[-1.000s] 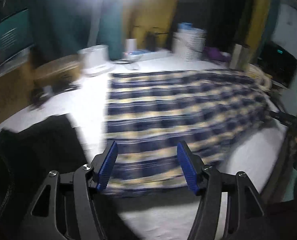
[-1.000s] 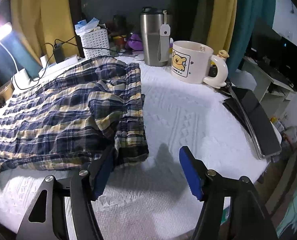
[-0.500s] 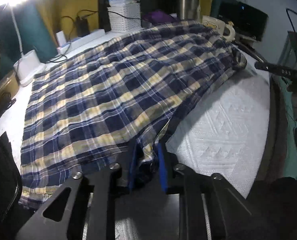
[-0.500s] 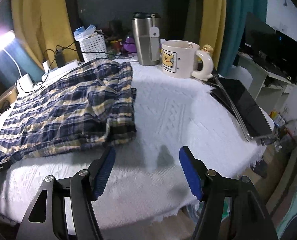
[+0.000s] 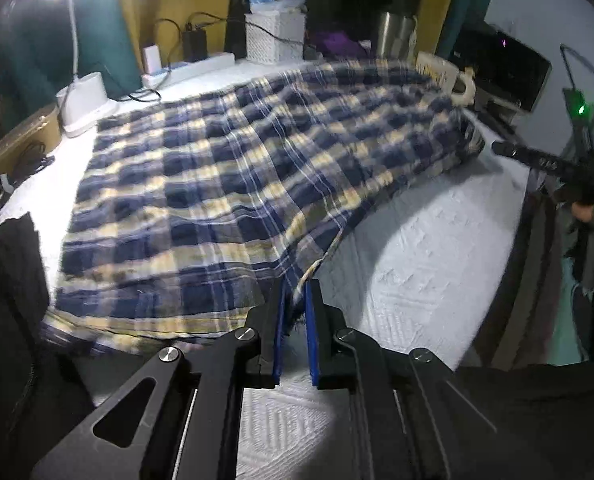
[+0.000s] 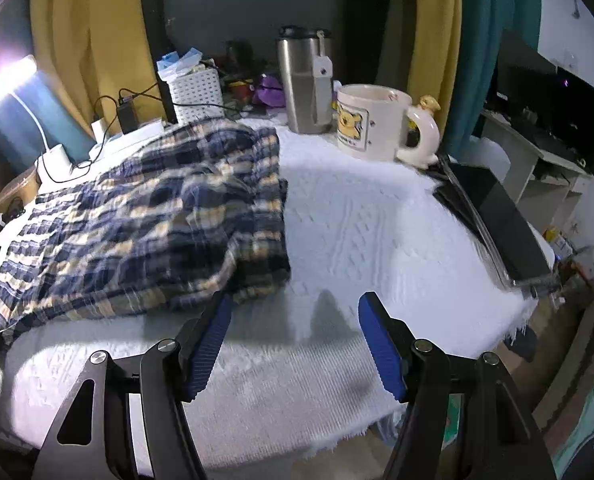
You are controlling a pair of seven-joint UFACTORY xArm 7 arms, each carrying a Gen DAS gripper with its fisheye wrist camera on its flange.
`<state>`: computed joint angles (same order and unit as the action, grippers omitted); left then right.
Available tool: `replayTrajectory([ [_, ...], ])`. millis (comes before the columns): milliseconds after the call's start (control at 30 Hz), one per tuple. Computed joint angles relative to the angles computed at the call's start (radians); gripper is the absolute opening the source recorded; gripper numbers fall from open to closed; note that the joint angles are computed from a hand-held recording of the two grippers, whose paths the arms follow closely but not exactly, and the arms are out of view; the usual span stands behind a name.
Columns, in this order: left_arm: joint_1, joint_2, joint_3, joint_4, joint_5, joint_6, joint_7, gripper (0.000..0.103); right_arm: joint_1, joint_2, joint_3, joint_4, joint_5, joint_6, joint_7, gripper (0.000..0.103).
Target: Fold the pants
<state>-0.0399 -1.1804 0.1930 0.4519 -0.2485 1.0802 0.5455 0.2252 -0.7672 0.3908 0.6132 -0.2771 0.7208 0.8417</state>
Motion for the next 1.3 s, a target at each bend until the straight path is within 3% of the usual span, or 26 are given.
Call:
replayTrajectory([
  [133, 0.018, 0.046, 0.025, 0.048, 0.002, -0.054, 0.003, 0.022, -0.032, 0.057, 0.01, 0.055, -0.035, -0.035, -0.005, 0.068],
  [433, 0.063, 0.328, 0.072, 0.167, 0.012, -0.241, 0.026, 0.022, -0.094, 0.252, 0.025, 0.21, -0.144, -0.132, -0.007, 0.067],
  [500, 0.062, 0.399, 0.077, 0.197, 0.001, -0.274, 0.038, 0.022, -0.097, 0.311, 0.02, 0.254, -0.169, -0.148, -0.013, 0.053],
  [567, 0.056, 0.465, 0.08, 0.232, -0.016, -0.305, 0.051, 0.022, -0.095, 0.381, 0.016, 0.31, -0.198, -0.148, -0.017, 0.05],
  [600, 0.051, 0.492, 0.082, 0.246, -0.029, -0.313, 0.06, 0.022, -0.094, 0.422, 0.012, 0.343, -0.218, -0.153, -0.015, 0.044],
  [933, 0.058, 0.77, 0.043, 0.401, -0.112, -0.382, 0.122, 0.022, 0.007, 0.741, -0.109, 0.597, -0.23, -0.085, -0.083, 0.04],
  [1167, 0.102, 0.917, 0.003, 0.498, -0.141, -0.392, 0.143, 0.022, 0.076, 0.871, -0.201, 0.684, -0.145, -0.027, -0.136, 0.04],
  [1300, 0.125, 0.969, -0.014, 0.542, -0.168, -0.394, 0.162, 0.022, 0.121, 0.899, -0.245, 0.711, -0.182, -0.023, -0.124, 0.04],
])
